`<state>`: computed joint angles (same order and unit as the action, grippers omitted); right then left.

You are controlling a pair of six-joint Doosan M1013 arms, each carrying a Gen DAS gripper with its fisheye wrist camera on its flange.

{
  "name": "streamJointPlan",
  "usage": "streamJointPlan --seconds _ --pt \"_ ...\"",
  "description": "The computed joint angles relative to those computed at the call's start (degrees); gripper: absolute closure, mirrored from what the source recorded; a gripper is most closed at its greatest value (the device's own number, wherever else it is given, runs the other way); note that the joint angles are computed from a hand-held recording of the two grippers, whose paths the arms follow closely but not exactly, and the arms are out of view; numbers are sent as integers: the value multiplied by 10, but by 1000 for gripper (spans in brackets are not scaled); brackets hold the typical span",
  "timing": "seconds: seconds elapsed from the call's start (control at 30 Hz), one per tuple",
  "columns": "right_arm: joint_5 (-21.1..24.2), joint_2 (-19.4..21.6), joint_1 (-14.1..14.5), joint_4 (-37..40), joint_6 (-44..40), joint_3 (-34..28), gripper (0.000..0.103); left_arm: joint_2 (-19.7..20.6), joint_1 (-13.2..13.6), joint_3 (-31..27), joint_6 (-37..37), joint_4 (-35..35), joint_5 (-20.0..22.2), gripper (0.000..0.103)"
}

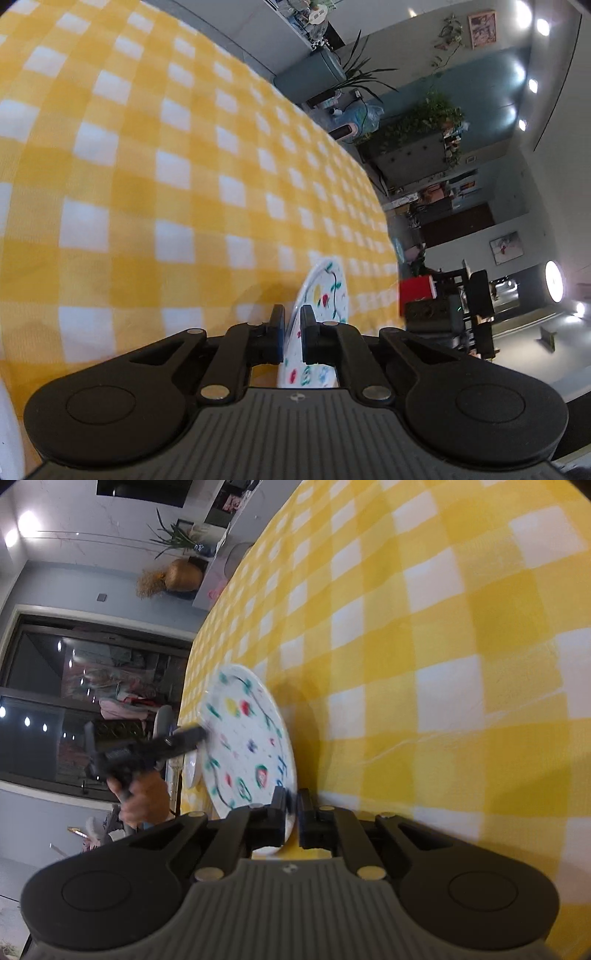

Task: Organize plates and bowls
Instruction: 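Lift the white Fruity plate with both grippers and carry it toward the glass plate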

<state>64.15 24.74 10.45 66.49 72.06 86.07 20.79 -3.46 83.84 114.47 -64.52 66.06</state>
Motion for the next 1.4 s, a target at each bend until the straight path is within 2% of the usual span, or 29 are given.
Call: streamJointPlan --seconds 0.27,0.5,0.7,0.77,1.0,1.4 --pt "3 -12 -3 25 9 10 98 6 -20 -47 -50 74 14 96" --pt "-3 -47 -12 15 42 34 98 12 -42 -81 -59 115 43 92" --pt "-25 -87 -14 -7 96 72 98 21 -73 -118 -65 178 87 92" --pt "-15 -95 -19 5 110 88 98 22 -86 -124 -74 202 92 91" --pt "-2 -121 -26 30 134 133 98 31 -107 -126 -81 215 119 87" --pt "8 -136 -25 47 172 159 99 53 -137 -154 -73 278 187 83"
